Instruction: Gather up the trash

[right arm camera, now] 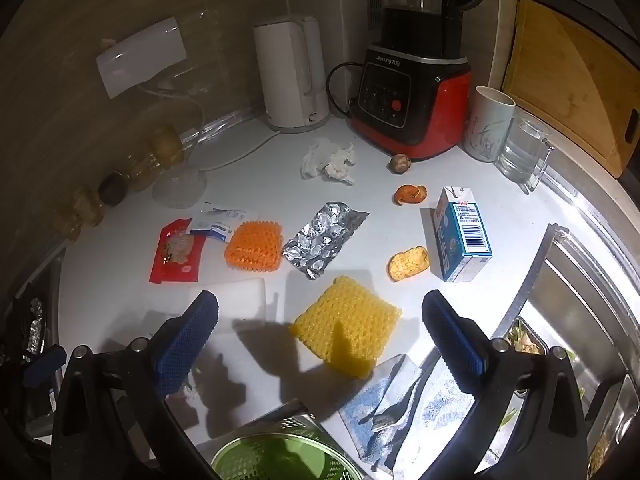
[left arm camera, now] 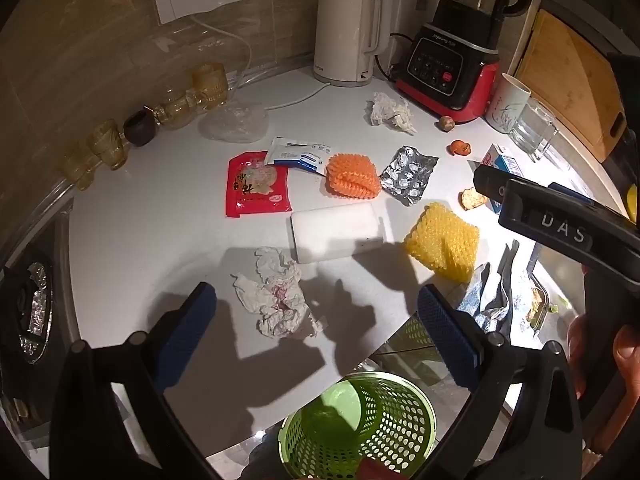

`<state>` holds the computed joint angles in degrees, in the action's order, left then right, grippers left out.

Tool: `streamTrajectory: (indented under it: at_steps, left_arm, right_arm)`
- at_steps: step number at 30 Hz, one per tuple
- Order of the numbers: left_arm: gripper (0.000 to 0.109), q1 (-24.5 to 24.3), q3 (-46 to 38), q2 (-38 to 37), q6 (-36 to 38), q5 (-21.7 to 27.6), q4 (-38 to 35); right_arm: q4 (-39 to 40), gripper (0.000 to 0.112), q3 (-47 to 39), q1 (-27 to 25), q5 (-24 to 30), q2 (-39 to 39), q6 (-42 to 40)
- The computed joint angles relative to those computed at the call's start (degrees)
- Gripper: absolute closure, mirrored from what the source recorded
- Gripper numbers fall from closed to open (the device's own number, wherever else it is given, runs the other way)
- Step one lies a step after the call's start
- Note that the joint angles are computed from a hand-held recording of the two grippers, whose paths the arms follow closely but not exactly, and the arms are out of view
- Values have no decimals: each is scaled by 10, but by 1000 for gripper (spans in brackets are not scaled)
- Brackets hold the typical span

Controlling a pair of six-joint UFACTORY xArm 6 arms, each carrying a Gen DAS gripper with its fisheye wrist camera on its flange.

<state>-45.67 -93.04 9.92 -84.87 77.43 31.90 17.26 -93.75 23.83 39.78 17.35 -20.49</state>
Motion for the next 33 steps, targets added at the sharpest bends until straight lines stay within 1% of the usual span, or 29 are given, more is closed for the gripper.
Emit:
streamTrajectory:
  at_steps: [2,3,9,10,18,33]
  left_arm:
    - [12,2,1,0,2,-3,-3]
    - [12,-6,-4,0,-7,8,4]
    - [12,-11,-15,6,-10,17,3]
    - [12,-5,-13,9,-6,7,3]
    - [12,-3,-4,2,-7,2,2]
    - [12,-6,-17,5,-4,12,5]
  right_arm:
    - [-2,11,2,1,-4,-1,0]
    - [-2,11,2,1,-4,-1,1]
    - [0,11,5,1,-4,-3,-1]
    - [0,11,6,1,-5,-4,-2]
    - [-3,11,5,1,-2,-5,3]
    - [-4,11,9,1,-3,-11,2]
